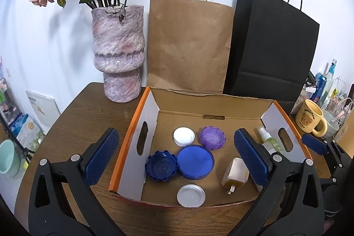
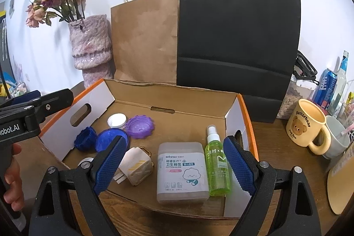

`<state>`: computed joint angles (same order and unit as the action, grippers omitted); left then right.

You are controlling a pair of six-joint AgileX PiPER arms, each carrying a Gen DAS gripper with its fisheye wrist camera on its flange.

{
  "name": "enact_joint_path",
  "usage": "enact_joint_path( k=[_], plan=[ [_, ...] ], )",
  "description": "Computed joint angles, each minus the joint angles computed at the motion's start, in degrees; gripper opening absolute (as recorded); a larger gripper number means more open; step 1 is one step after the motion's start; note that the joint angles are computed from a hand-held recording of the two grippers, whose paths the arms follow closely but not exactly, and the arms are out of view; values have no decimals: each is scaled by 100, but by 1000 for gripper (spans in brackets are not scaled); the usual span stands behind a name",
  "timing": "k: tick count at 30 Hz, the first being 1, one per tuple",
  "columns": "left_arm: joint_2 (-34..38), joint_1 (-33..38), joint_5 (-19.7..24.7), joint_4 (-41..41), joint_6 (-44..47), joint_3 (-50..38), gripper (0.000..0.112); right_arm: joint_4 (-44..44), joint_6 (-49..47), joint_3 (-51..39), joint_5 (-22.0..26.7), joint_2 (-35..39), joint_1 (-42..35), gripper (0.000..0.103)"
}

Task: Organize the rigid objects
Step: 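Open both tools to release the blue cap and plug adapter in the box, then withdraw both open tools from the box back over the table items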

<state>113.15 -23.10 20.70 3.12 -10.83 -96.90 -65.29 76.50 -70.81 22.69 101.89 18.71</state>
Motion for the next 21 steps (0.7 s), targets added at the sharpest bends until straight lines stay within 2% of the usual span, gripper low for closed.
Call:
enact_joint_path(
  k=[21],
  plan=[
    [-729, 227, -544, -853, 1046, 1152, 103, -850, 740, 807, 226, -643, 388, 93]
  ],
)
